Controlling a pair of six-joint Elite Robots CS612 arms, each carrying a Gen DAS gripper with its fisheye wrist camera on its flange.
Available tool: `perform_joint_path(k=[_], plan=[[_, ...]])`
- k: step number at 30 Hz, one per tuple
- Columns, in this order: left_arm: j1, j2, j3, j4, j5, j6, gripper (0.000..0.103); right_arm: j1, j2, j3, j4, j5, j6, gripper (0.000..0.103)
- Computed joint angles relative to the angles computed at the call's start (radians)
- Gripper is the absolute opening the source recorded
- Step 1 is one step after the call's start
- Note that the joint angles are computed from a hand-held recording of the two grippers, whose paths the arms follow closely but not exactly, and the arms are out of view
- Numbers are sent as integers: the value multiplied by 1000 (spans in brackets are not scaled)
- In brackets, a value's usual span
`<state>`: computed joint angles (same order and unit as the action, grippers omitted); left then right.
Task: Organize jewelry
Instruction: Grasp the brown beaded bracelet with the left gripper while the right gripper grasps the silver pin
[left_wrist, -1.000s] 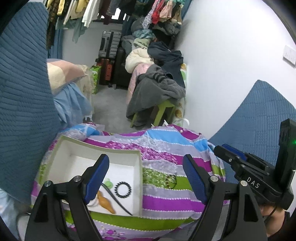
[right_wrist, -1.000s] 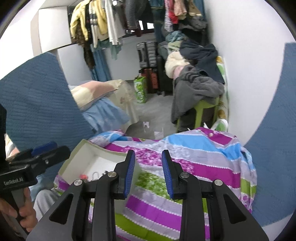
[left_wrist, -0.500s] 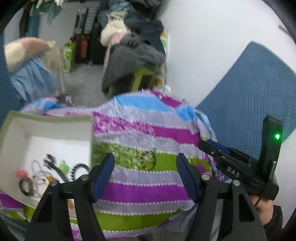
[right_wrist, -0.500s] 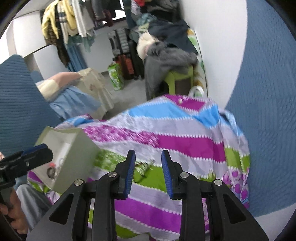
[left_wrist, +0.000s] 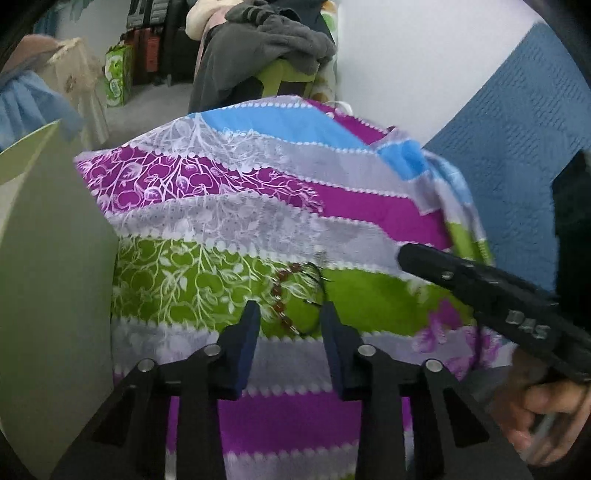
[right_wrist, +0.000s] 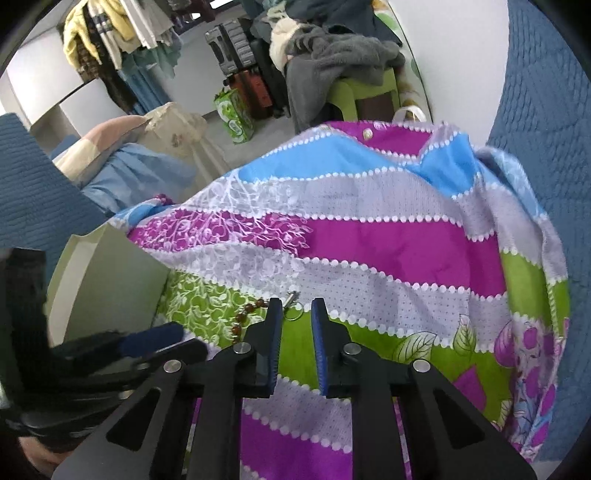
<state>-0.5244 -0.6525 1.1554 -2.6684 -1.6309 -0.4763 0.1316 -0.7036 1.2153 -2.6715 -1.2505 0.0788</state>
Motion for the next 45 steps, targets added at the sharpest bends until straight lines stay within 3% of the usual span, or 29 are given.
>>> perform_joint_path(k=[6, 11, 17, 25, 29, 32, 38, 41, 45], plan=[[3, 44, -59, 38, -14, 29, 30, -6, 15, -16, 25, 10, -1, 14], [0, 66, -91, 65, 10, 44, 11, -3, 30, -37, 59, 8, -22, 14], [-9, 62, -94, 99, 54, 98, 5, 0, 46, -59, 80, 26, -34, 14], [-2, 35, -48, 85, 41, 35, 5, 23, 83, -117, 132, -8, -84, 14], [1, 11, -7, 54, 41, 11, 5, 33, 93, -134, 146, -45, -102, 25], [3, -4, 18, 35, 40, -3, 5, 38, 100, -144, 163, -58, -114, 25], [5, -24, 52, 12, 24, -27, 5, 63, 108, -152, 148, -146, -195, 26], [5, -33, 65, -1, 17, -33, 5, 69, 108, -151, 140, -172, -219, 17], [4, -42, 75, -1, 4, -38, 5, 70, 104, -145, 145, -163, -226, 15]])
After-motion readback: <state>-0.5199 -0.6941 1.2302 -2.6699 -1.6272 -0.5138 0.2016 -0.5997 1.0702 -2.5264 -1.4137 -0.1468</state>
